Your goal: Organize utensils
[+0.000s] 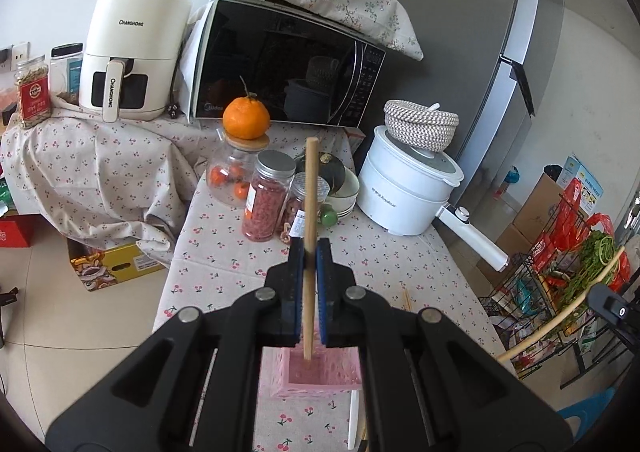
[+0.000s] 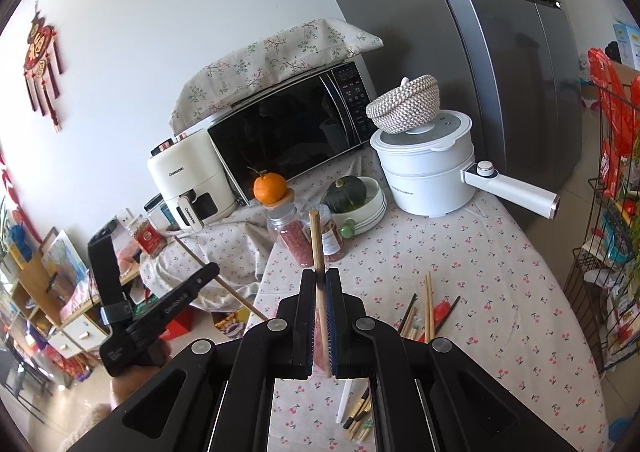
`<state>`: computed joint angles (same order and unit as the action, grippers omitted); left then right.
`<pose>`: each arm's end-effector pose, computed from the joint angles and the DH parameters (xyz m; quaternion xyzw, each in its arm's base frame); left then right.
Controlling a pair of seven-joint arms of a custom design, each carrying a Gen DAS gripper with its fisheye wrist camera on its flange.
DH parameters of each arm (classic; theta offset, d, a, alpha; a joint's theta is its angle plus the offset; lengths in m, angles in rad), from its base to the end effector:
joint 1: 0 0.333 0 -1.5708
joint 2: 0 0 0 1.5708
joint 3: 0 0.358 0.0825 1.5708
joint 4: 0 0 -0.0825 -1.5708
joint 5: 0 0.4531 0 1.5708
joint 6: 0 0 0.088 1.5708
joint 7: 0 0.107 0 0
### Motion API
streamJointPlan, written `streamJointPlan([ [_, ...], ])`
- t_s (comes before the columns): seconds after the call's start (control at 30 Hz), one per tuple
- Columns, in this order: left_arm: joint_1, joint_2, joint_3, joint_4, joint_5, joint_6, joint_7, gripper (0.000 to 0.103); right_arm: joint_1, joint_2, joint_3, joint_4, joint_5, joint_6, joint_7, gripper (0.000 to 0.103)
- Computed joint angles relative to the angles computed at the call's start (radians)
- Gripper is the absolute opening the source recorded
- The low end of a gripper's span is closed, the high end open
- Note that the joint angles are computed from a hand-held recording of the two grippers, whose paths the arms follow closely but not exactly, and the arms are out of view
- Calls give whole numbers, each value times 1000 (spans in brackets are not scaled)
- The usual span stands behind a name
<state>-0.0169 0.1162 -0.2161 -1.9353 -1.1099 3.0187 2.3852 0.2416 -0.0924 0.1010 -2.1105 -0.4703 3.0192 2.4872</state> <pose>0.6800 -0.0873 0.5180 -0.6165 0.6091 -0.4584 0.1970 0.5791 0.2445 0.5840 -0.5756 0.6575 -0.2105 0.4382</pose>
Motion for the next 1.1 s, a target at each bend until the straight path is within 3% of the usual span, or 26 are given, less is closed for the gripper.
streamJointPlan([
  [0.1,-9,23,9,11,65,2,-73,7,-1,6,-1,21,0,16,2,5],
  [0.3,-9,68,19,35,242,-27,-238,7,42,66,-21,99,160,32,-145,5],
  [0.47,30,89,-15,62,224,-76,-233,7,47,163,6,192,387,13,-344,5],
  [0.5,28,89,-11,62,238,-77,-248,10,45,183,12,210,411,6,-366,5],
  [0.63,29,69,-4,49,267,-81,-297,43,34,252,31,262,475,-24,-428,5],
  [0.73,26,45,7,28,291,-84,-320,57,19,297,49,293,515,-51,-465,5],
  [0.8,7,31,36,8,373,-83,-399,66,1,328,67,318,557,-80,-492,5],
  [0.93,6,18,60,-13,461,-121,-491,69,-36,384,103,364,657,-134,-552,5],
  [1.1,11,6,60,-32,501,-149,-510,70,-46,427,108,399,721,-175,-569,5],
])
